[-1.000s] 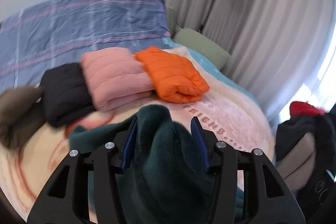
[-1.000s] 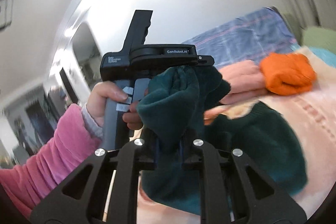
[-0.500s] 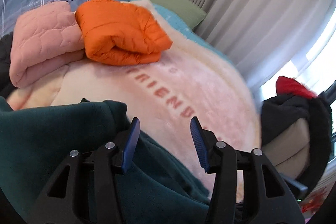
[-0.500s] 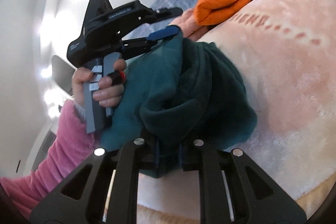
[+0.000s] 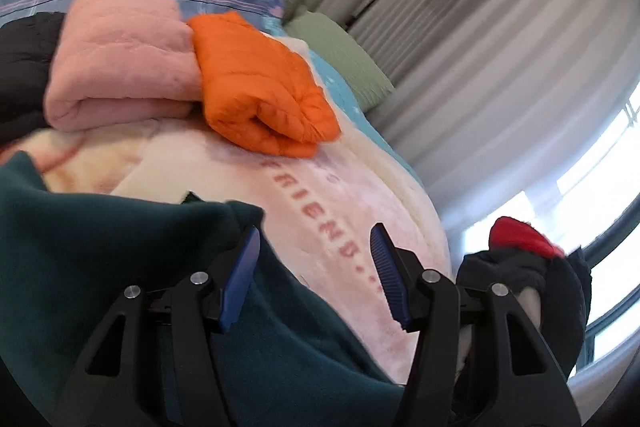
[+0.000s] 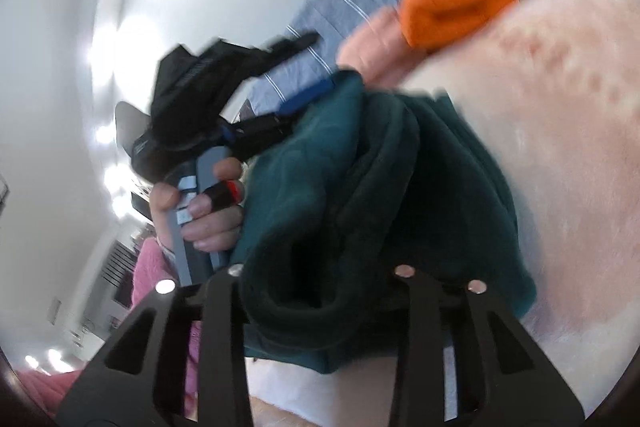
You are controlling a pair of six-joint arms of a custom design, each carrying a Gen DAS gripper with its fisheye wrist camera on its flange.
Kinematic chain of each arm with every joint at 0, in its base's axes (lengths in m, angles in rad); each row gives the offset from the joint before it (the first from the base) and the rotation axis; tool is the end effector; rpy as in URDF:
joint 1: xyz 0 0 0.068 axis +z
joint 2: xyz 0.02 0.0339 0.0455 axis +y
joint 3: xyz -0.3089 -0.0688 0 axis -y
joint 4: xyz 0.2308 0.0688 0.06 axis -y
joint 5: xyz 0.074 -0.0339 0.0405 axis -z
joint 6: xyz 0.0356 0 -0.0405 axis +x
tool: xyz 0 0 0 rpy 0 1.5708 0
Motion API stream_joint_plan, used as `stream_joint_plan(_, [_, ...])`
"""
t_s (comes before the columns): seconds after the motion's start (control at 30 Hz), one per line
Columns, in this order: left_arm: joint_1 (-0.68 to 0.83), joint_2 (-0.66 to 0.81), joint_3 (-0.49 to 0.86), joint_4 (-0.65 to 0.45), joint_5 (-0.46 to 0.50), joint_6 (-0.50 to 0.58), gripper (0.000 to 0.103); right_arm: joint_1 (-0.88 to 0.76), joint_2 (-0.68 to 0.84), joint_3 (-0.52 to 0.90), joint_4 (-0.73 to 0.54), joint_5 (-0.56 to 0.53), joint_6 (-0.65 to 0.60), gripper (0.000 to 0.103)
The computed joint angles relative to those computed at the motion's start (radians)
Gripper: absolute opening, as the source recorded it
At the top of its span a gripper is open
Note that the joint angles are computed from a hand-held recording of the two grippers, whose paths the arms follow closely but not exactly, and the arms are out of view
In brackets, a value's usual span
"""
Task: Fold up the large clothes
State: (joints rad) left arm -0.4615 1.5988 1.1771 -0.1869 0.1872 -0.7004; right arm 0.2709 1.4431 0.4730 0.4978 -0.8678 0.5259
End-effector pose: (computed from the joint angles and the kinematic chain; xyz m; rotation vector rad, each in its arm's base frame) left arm 0.3133 -0.1632 0.3202 -0.1620 2.2947 -0.8385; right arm 0.2307 0.0923 0.2193 -0.3171 2.1143 1.3668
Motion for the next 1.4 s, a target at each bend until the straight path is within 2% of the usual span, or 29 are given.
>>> stream_joint_plan(0.07, [-0.012,-0.041,0.044,-0.072,-0.073,0.027,0.057,0.019,-0.130,-0.001,-0.064,0.089,-0.066,0.031])
stream_joint_plan(0.1, [-0.037,-0.068,0.098,-0.157,-0.174,0.099,0.057,0.002,-0.187,-0.005,-0.087,0.097,-0.085,0.031])
stream_joint_plan(0.13, [-0.053,-0.087,0.126,-0.203,-0.221,0.155,0.057,-0.008,-0.211,-0.005,-0.101,0.098,-0.092,0.031])
stream_joint_plan(0.2, [-0.078,-0.123,0.169,-0.301,-0.251,0.268,0.057,-0.069,-0.228,-0.002,-0.143,0.080,-0.131,0.031])
stream_joint_plan(0.27, [-0.101,-0.116,0.185,-0.373,-0.249,0.346,0.057,-0.113,-0.136,0.004,-0.175,0.054,-0.187,0.032])
stream_joint_plan(0.33, [-0.141,-0.030,0.173,-0.443,-0.239,0.388,0.056,-0.142,0.059,-0.007,-0.141,-0.027,-0.154,0.036])
stream_joint_plan(0.37, [-0.173,0.008,0.148,-0.429,-0.297,0.401,0.056,-0.148,0.142,-0.026,-0.079,-0.067,-0.117,0.038])
stream_joint_plan(0.4, [-0.245,0.057,0.097,-0.369,-0.449,0.438,0.057,-0.154,0.220,-0.056,0.007,-0.097,-0.072,0.039])
stream_joint_plan(0.43, [-0.272,0.084,0.086,-0.354,-0.508,0.448,0.057,-0.158,0.248,-0.081,0.062,-0.094,-0.057,0.038])
stream_joint_plan(0.47, [-0.271,0.082,0.086,-0.346,-0.499,0.434,0.057,-0.164,0.262,-0.097,0.118,-0.108,-0.040,0.039])
stream_joint_plan(0.5, [-0.263,0.072,0.096,-0.352,-0.479,0.429,0.057,-0.185,0.268,-0.106,0.154,-0.148,-0.023,0.045])
stream_joint_plan(0.6, [-0.249,0.078,0.104,-0.372,-0.466,0.428,0.057,-0.238,0.239,-0.008,-0.048,-0.213,-0.109,0.067])
stream_joint_plan(0.63, [-0.244,0.075,0.101,-0.369,-0.457,0.429,0.057,-0.252,0.237,0.022,-0.072,-0.231,-0.125,0.072])
stream_joint_plan(0.73, [-0.250,0.050,0.064,-0.338,-0.466,0.424,0.057,-0.273,0.303,0.146,-0.107,-0.356,-0.148,0.078])
stream_joint_plan(0.77, [-0.256,0.039,0.040,-0.313,-0.477,0.422,0.057,-0.263,0.355,0.232,-0.172,-0.392,-0.153,0.080])
stream_joint_plan(0.87, [-0.279,-0.030,-0.064,-0.210,-0.519,0.393,0.057,-0.225,0.483,0.447,-0.358,-0.409,-0.167,0.081])
stream_joint_plan(0.93, [-0.295,-0.077,-0.127,-0.160,-0.550,0.365,0.057,-0.197,0.555,0.573,-0.451,-0.432,-0.155,0.079])
stream_joint_plan(1.0, [-0.300,-0.109,-0.169,-0.130,-0.575,0.328,0.057,-0.159,0.625,0.749,-0.679,-0.463,-0.223,0.080])
stream_joint_plan(1.07, [-0.279,-0.135,-0.203,-0.108,-0.562,0.297,0.057,-0.128,0.654,0.871,-0.845,-0.422,-0.276,0.078])
stream_joint_plan(1.1, [-0.259,-0.147,-0.219,-0.094,-0.540,0.285,0.057,-0.115,0.649,0.919,-0.916,-0.376,-0.302,0.070])
stream_joint_plan(1.13, [-0.243,-0.157,-0.231,-0.084,-0.524,0.276,0.057,-0.104,0.627,0.927,-0.929,-0.318,-0.298,0.052])
stream_joint_plan(1.17, [-0.234,-0.163,-0.238,-0.079,-0.514,0.270,0.057,-0.095,0.579,0.921,-0.915,-0.247,-0.289,0.042])
stream_joint_plan(1.2, [-0.226,-0.174,-0.251,-0.065,-0.501,0.270,0.057,-0.093,0.524,0.889,-0.900,-0.212,-0.304,0.028])
stream_joint_plan(1.27, [-0.228,-0.189,-0.271,-0.042,-0.491,0.284,0.057,-0.099,0.430,0.840,-0.865,-0.193,-0.358,0.018])
stream_joint_plan(1.3, [-0.232,-0.195,-0.282,-0.029,-0.494,0.291,0.057,-0.112,0.392,0.812,-0.845,-0.229,-0.386,0.010])
stream_joint_plan(1.37, [-0.232,-0.195,-0.289,-0.017,-0.494,0.291,0.057,-0.114,0.355,0.846,-0.926,-0.199,-0.446,0.010])
stream_joint_plan(1.4, [-0.230,-0.194,-0.286,-0.018,-0.491,0.291,0.057,-0.110,0.349,0.860,-0.929,-0.151,-0.437,0.021])
